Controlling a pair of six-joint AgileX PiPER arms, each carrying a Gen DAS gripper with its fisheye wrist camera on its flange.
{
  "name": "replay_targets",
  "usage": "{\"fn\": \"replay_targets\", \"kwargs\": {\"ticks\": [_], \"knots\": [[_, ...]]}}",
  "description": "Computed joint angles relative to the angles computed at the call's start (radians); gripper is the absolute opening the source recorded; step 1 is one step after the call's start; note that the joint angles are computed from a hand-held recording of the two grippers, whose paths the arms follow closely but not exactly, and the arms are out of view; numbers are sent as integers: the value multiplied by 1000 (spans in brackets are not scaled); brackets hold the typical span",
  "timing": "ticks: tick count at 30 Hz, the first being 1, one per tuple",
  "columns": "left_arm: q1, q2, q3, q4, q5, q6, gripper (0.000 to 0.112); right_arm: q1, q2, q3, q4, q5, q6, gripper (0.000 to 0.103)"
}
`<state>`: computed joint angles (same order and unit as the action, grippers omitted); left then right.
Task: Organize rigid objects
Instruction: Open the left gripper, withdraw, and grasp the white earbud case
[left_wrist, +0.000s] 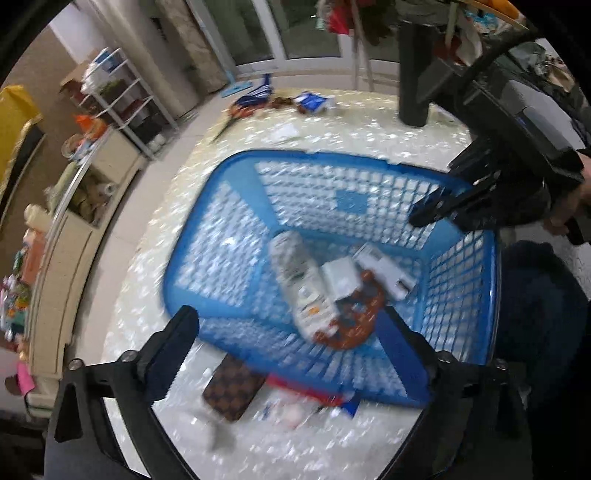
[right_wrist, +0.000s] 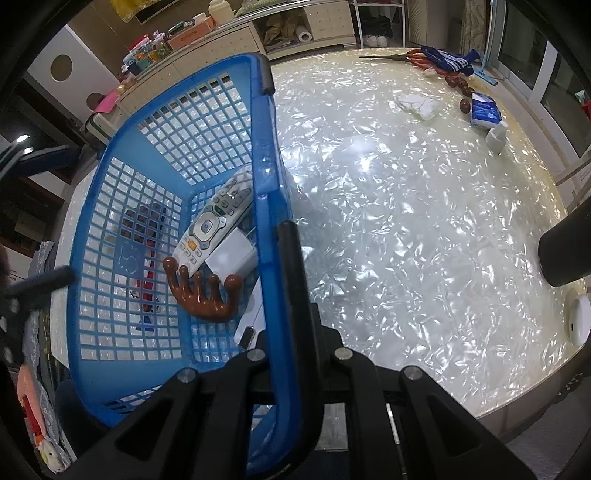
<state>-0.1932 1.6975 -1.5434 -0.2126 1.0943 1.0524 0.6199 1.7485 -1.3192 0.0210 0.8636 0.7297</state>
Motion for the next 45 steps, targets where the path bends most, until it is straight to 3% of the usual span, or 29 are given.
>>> {"fn": "replay_targets", "kwargs": {"ticks": [9, 20, 26, 33, 38, 45], "knots": [[235, 19, -57, 14, 93, 3, 100, 12, -1, -10, -20, 14, 19, 7], [382, 111, 11, 57, 12, -36, 100, 16, -6, -13, -26, 30, 24, 7], [418, 206, -38, 89, -36, -179, 100, 18, -3, -19, -28, 41, 23, 7], [426, 310, -115, 49, -15, -352, 100, 19, 7, -29, -34, 49, 24, 7], [406, 359, -139, 96, -66, -531, 100, 16, 8, -26, -25, 48, 10, 7], [419, 458, -260, 136, -47, -730, 100, 17, 12, -30, -24, 52, 3, 7]]}}
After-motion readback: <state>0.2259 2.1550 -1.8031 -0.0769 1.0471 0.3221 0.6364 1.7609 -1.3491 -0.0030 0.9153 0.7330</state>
